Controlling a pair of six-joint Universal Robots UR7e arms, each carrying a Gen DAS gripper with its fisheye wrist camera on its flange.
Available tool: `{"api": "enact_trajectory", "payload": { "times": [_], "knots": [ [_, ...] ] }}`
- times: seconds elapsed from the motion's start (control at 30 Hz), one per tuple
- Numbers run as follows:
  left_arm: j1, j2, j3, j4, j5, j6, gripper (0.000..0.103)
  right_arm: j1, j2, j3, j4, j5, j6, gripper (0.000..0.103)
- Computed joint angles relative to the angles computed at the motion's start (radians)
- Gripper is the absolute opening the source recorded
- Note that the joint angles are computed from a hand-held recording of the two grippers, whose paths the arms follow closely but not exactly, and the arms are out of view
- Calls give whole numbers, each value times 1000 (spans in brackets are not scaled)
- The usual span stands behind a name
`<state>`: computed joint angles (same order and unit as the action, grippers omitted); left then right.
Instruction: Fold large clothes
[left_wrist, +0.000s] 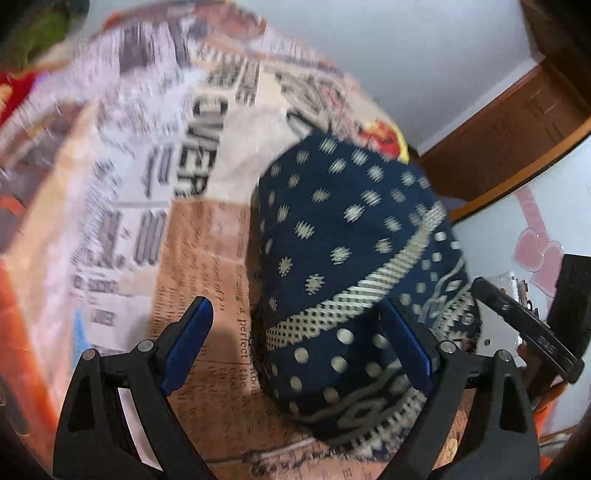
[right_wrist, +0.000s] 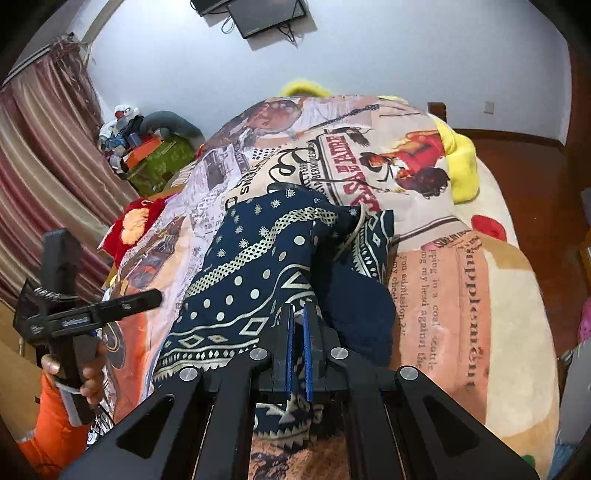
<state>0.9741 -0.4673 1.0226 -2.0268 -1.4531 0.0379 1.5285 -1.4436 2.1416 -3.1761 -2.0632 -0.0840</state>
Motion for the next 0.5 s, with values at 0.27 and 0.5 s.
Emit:
{"api": "enact_trajectory", "payload": {
  "times": [0.27, 0.5],
  "knots": [
    [30, 96, -102, 89, -114, -14, 103, -39, 57, -40, 36, -7, -45, 1],
    [58, 185, -234, 221, -218, -41, 103, -66, 55, -55, 70, 7, -74, 1]
  ]
}}
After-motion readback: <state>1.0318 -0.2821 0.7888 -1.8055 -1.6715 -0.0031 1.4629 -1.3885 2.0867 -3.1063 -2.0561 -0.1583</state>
